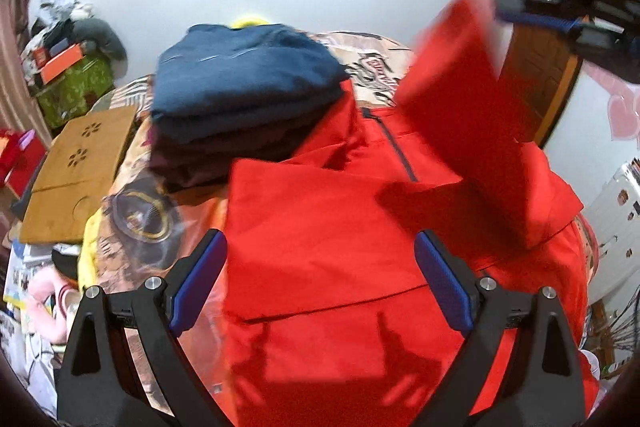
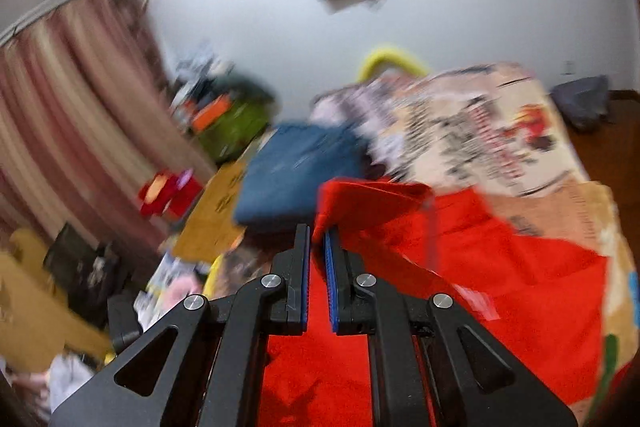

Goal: Fold large clothes

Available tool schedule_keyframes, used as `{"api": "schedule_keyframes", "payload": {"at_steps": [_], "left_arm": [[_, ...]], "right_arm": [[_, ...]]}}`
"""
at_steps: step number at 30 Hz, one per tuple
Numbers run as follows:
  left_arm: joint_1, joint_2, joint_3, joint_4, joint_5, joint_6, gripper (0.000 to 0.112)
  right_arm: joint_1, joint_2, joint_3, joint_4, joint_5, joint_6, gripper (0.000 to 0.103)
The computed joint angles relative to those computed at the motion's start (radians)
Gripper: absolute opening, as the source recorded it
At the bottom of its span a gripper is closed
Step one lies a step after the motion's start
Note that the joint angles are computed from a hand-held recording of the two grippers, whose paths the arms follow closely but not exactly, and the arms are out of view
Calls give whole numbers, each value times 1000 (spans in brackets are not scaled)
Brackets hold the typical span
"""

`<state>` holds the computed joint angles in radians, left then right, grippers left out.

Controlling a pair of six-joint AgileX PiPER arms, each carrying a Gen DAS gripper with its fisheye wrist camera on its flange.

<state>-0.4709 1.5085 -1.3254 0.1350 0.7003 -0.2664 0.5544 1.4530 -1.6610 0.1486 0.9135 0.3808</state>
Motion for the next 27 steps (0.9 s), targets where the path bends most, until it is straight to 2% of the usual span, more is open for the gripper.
{"api": "schedule_keyframes", "payload": {"at_steps": [5, 8, 11, 15, 18, 20, 21, 26, 27], "left_arm": [[108, -59, 85, -63, -1, 58, 95], [180, -71, 114, -144, 12, 121, 95], [243, -78, 137, -249, 28, 200, 95], [295, -45, 133, -411, 52, 303, 95], [304, 6, 107, -513, 70, 342, 94], [305, 65, 72, -589, 96, 362, 90], [309, 93, 53, -629, 114, 377, 87], [330, 256, -35, -825, 213, 406, 74], [337, 284, -45, -866, 232, 415, 67]], "right_arm": [[124, 149, -26, 43, 31, -36, 7], [132, 194, -27, 70, 37, -53, 7], [135, 167, -5, -5, 42, 0, 7], [112, 113, 0, -100, 105, 63, 8], [94, 55, 36, -196, 145, 110, 22], [61, -15, 103, -265, 156, 127, 42], [52, -43, 128, -297, 164, 138, 46], [-30, -187, 254, -440, 224, 147, 48], [-52, -213, 276, -455, 234, 142, 48]]}}
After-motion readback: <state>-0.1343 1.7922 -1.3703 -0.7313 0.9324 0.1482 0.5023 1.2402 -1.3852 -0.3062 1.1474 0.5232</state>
